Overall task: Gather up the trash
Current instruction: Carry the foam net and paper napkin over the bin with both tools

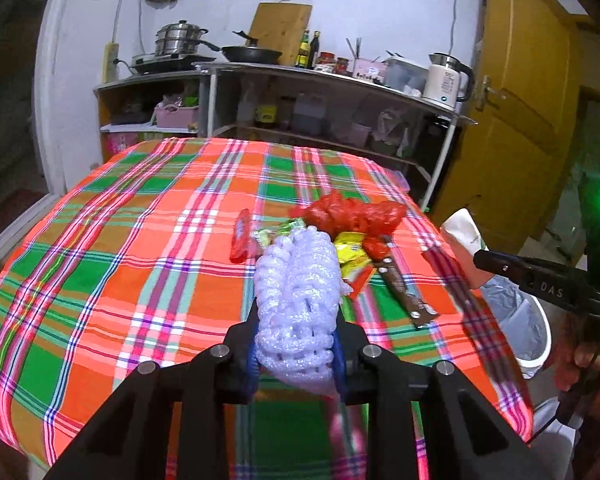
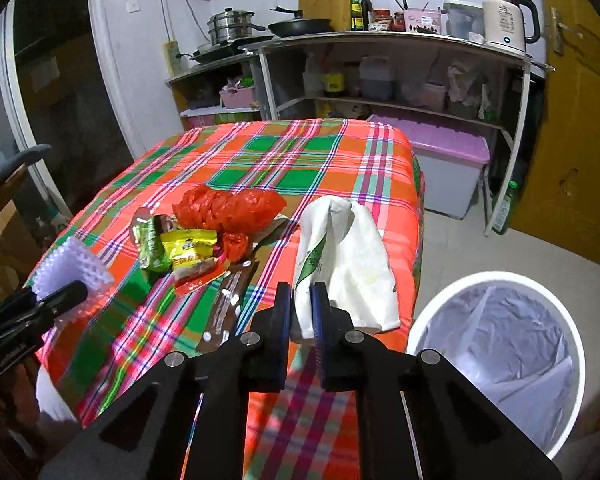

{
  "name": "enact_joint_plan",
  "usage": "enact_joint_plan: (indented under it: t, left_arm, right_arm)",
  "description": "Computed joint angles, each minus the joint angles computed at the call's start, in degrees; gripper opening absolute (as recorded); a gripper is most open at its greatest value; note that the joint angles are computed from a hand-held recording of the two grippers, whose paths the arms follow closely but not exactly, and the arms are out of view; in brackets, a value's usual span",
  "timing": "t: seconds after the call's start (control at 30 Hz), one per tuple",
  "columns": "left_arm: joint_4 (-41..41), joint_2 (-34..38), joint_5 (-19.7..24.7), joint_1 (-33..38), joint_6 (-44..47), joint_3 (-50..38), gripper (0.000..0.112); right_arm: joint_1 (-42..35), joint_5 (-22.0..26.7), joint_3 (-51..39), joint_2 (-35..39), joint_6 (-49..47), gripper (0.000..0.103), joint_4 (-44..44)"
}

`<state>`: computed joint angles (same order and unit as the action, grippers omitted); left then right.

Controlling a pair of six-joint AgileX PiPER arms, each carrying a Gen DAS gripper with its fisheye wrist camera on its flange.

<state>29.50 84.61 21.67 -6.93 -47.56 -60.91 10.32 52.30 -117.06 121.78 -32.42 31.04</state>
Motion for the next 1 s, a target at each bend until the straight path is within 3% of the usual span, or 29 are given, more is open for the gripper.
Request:
enact_joint_plan:
  t: [0.53, 1.0]
  left_arm:
    - [-2.3, 1.7, 1.6, -7.2, 2.5, -5.0, 0.028]
    - [-9.5, 8.3, 2.4, -13.0, 11.2, -13.5, 0.028]
  right_arm:
    - [-5.2, -3.3, 15.6, -11.4, -9.3, 0.011, 10.7]
    - [-11.6, -4.5, 21.3, -15.0, -10.8, 0.011, 12.7]
